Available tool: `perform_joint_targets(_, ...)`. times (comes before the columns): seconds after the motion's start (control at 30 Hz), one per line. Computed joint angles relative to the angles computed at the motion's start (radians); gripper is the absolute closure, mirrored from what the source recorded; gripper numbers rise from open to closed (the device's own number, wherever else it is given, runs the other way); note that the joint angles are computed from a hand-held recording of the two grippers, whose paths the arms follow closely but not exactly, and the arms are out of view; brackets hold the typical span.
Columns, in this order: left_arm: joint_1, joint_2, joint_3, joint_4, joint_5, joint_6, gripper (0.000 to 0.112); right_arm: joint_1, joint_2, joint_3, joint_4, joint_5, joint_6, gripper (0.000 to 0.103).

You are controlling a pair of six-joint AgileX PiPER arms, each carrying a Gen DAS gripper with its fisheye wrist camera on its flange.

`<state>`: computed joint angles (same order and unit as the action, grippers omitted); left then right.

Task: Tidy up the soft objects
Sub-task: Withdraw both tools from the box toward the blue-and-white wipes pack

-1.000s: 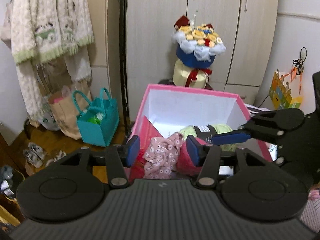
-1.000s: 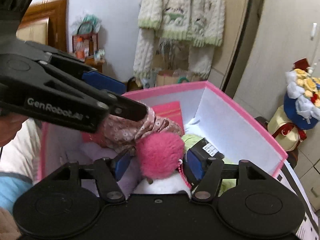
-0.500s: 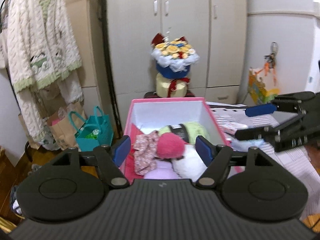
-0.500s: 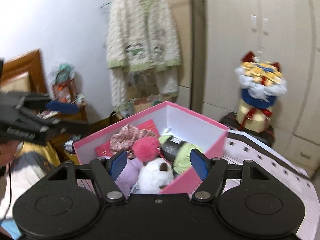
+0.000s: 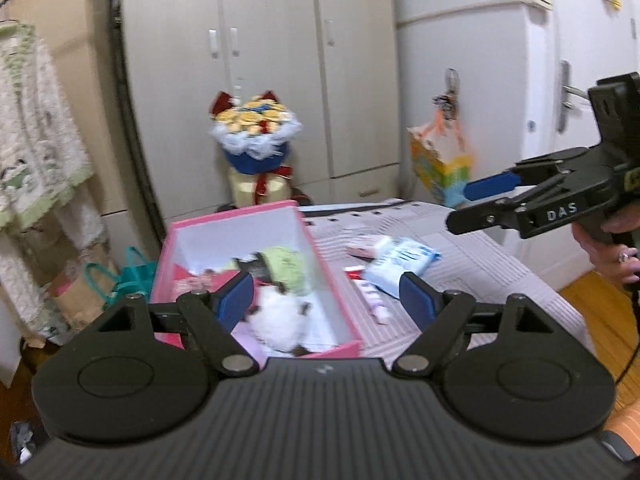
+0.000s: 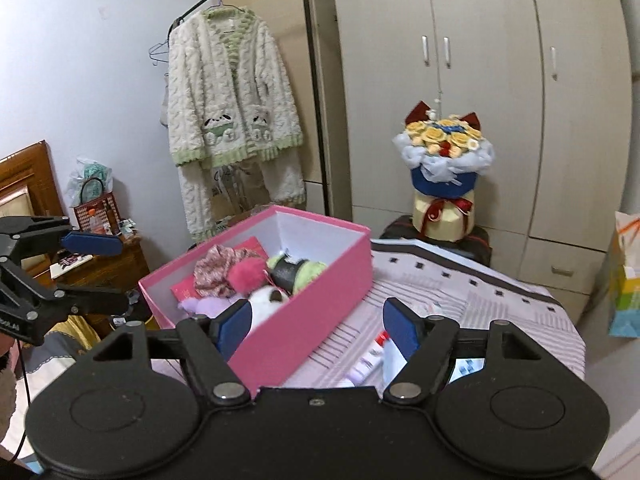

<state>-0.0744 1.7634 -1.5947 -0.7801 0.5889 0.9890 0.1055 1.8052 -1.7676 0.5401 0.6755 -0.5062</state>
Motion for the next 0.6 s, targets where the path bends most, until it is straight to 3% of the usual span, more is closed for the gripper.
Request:
perform_joint_targets(0.13,-0.036,0.009,0.012,-0.022,0.025,0.020,0.033,-0.041,-0.056,0.117,0.056,-0.022,-0.073,0.026)
perform_joint_targets(0.27,-0.090,0.021,0.039,-0.008,-0.013,0.005,0.033,-0.078,-0.087,0.199,0.090,-0.029,-0.130,0.026)
perform_joint_targets(0.6,-0.168,0.113,-0.009,-0.016,-0.003,-0.033,0.033,-0.175,-0.100,0.308,0.234,-0.054,-0.296,0.026)
